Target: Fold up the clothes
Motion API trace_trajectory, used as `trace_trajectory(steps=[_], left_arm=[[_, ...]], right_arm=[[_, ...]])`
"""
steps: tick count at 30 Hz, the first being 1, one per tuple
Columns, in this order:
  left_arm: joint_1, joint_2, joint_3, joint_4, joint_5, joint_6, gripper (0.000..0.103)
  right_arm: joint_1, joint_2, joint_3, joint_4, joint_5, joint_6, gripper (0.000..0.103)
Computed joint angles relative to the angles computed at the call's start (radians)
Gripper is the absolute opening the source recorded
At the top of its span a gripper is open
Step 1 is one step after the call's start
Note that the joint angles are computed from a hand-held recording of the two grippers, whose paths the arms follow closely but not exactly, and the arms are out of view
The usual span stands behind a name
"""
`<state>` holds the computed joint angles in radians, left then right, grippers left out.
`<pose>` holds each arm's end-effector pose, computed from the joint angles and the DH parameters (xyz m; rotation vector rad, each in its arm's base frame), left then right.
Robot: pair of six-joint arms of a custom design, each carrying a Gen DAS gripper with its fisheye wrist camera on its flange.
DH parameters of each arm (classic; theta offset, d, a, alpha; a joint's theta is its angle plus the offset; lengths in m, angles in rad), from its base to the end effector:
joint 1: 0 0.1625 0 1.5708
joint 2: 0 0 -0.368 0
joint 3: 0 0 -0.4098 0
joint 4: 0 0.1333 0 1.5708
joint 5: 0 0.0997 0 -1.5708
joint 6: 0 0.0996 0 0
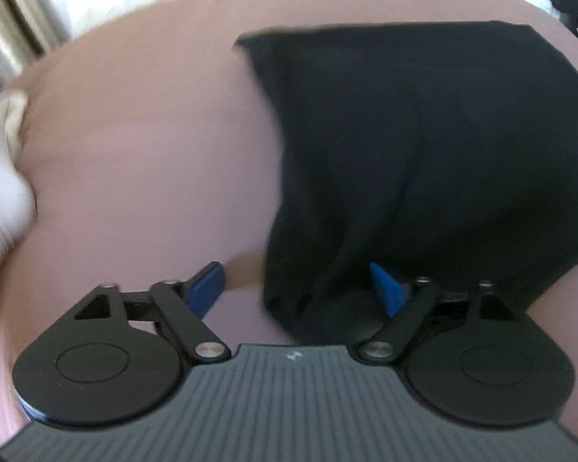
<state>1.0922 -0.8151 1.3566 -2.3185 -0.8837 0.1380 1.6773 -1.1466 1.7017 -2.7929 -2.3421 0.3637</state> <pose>-0.1558 -0.7268 0.1642 0.6622 2.3805 -0.4015 0.1297 -0.6119 0.2875 -0.6301 -2.2915 1.0154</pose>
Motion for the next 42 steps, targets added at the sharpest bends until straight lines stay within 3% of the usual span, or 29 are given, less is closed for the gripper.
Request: trace_trajectory(steps=[3, 6, 11, 13, 14, 15, 17, 19, 20, 24, 26, 28, 29, 33, 34, 37, 40, 42], left_arm=[[0.023, -0.072, 0.039, -0.003, -0.052, -0.055, 0.087], [0.027, -0.114, 0.061, -0.082, -0.168, -0.012, 0.084], [0.018, -0.081, 0.067, -0.264, -0.327, 0.076, 0.082], [0.025, -0.040, 0.047, -0.274, -0.396, 0.064, 0.067], [0.030, -0.021, 0.033, -0.245, -0.416, 0.043, 0.066], [0.032, -0.001, 0.018, -0.207, -0.421, 0.015, 0.065], [0.030, 0.036, 0.006, -0.165, -0.318, -0.023, 0.063], [0.029, 0.053, 0.015, -0.196, -0.248, -0.001, 0.064], [0.025, 0.051, 0.019, -0.200, -0.239, 0.001, 0.064], [-0.002, 0.017, 0.045, -0.176, -0.176, 0.003, 0.063], [-0.006, 0.013, 0.022, -0.147, -0.184, 0.001, 0.063], [-0.003, -0.002, -0.006, -0.120, -0.190, -0.032, 0.063], [-0.002, -0.015, -0.020, -0.099, -0.183, -0.050, 0.063], [0.001, -0.055, -0.028, -0.116, -0.154, -0.071, 0.063], [0.005, -0.068, -0.028, -0.115, -0.168, -0.075, 0.063], [0.018, -0.097, -0.022, -0.127, -0.199, -0.067, 0.063], [0.037, -0.112, -0.010, -0.166, -0.221, -0.052, 0.063], [0.062, -0.111, -0.006, -0.210, -0.280, -0.050, 0.063]], right_arm=[[-0.034, -0.020, 0.021, -0.014, 0.105, -0.085, 0.078], [-0.072, -0.024, 0.010, -0.001, 0.214, -0.123, 0.078], [-0.072, 0.026, -0.032, 0.002, 0.144, -0.112, 0.082], [-0.072, 0.062, -0.050, -0.063, 0.135, -0.105, 0.091], [-0.073, 0.080, -0.060, -0.097, 0.131, -0.104, 0.091], [-0.071, 0.109, -0.085, -0.116, 0.134, -0.145, 0.091], [-0.061, 0.152, -0.120, -0.140, 0.122, -0.235, 0.070], [-0.049, 0.168, -0.126, -0.153, 0.125, -0.320, 0.030], [-0.046, 0.165, -0.119, -0.166, 0.141, -0.343, 0.029], [-0.008, 0.178, -0.108, -0.268, 0.072, -0.451, 0.027], [0.019, 0.189, -0.104, -0.330, 0.035, -0.523, 0.027], [0.054, 0.226, -0.127, -0.422, 0.030, -0.620, 0.026], [0.071, 0.217, -0.122, -0.430, 0.059, -0.627, 0.026], [0.140, 0.220, -0.205, -0.256, 0.224, -0.482, 0.026], [0.161, 0.241, -0.238, -0.234, 0.252, -0.489, 0.026], [0.219, 0.347, -0.367, -0.161, 0.260, -0.552, 0.026], [0.237, 0.455, -0.469, -0.075, 0.251, -0.547, 0.026], [0.234, 0.531, -0.537, -0.013, 0.228, -0.522, 0.026]])
